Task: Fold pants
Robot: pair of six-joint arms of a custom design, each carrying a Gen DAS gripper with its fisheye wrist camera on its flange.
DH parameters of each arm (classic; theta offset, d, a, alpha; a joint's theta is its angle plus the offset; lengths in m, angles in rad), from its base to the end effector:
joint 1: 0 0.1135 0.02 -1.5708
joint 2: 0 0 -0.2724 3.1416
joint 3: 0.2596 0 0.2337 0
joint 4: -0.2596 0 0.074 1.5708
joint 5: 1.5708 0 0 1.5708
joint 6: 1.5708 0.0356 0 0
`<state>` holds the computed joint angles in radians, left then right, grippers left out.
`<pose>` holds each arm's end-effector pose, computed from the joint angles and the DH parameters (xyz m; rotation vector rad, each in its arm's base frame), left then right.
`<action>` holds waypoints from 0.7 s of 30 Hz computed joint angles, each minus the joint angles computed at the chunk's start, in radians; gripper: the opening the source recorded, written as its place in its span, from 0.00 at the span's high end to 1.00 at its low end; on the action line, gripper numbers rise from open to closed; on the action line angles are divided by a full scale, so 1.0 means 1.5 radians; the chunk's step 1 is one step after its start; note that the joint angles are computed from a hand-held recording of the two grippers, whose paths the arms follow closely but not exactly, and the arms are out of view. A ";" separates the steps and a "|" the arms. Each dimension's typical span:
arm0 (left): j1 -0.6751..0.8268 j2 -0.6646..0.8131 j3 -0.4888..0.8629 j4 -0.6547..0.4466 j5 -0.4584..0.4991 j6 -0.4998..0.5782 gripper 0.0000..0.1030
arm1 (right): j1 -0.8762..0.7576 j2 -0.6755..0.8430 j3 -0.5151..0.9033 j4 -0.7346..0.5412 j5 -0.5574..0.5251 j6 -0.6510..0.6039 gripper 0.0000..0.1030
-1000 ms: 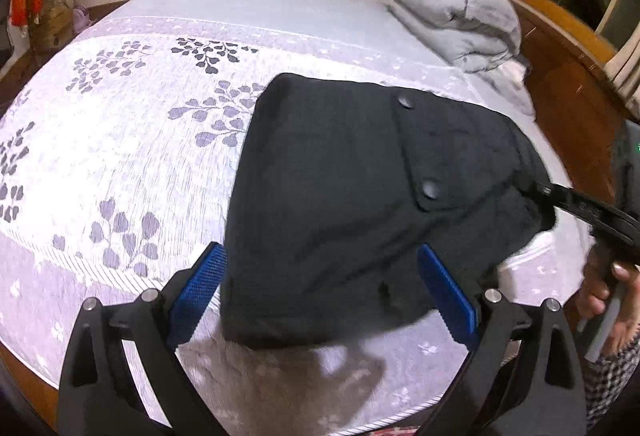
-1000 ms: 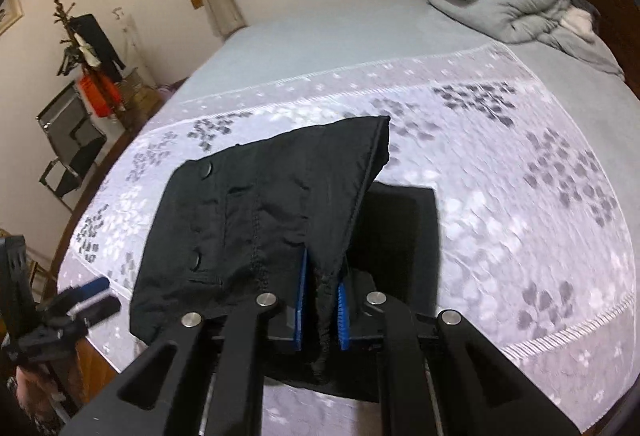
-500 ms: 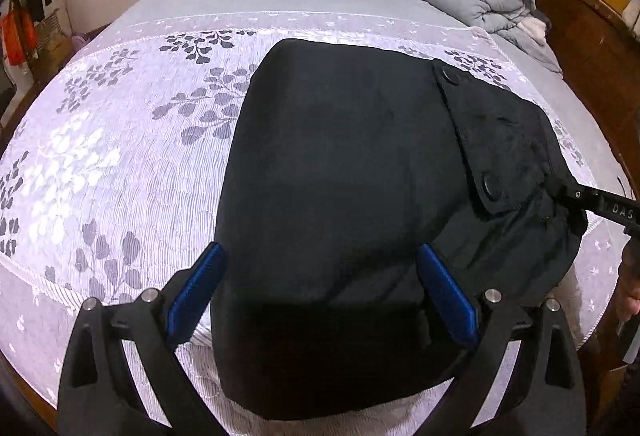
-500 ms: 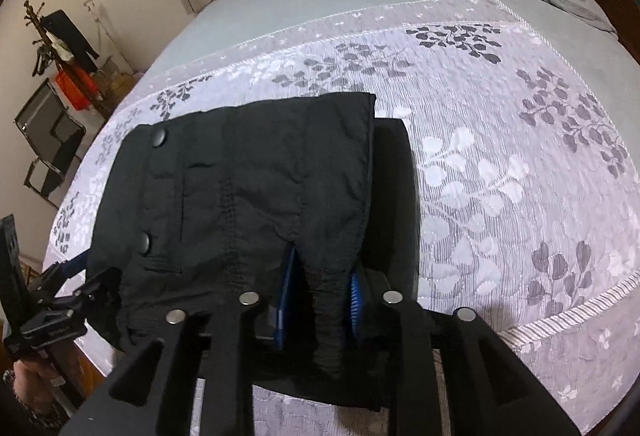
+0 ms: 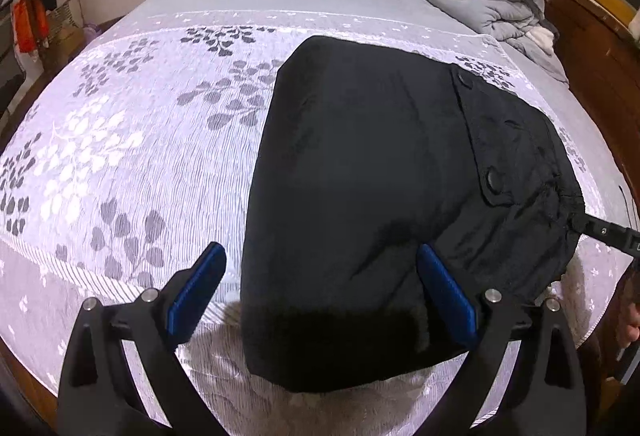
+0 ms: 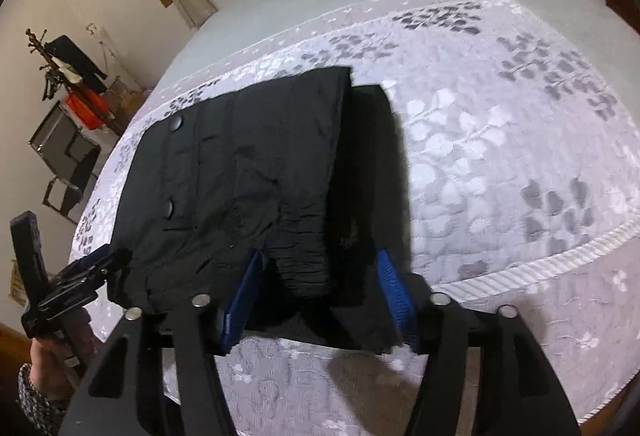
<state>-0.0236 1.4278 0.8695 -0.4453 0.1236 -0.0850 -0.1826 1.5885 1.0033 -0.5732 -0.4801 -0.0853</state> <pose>0.2631 -0.0106 0.2221 -0.0326 2.5751 -0.1998 0.2867 -0.0362 0.2144 -0.0065 2.6216 0.5620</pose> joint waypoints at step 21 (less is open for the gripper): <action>-0.044 0.028 -0.001 0.030 -0.011 -0.015 0.05 | 0.024 -0.013 -0.016 0.032 0.089 0.003 0.62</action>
<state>-0.0896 1.4703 0.8673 -0.4006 0.1067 -0.1075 -0.1473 1.5692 0.9793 -0.5252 -0.3472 -0.0813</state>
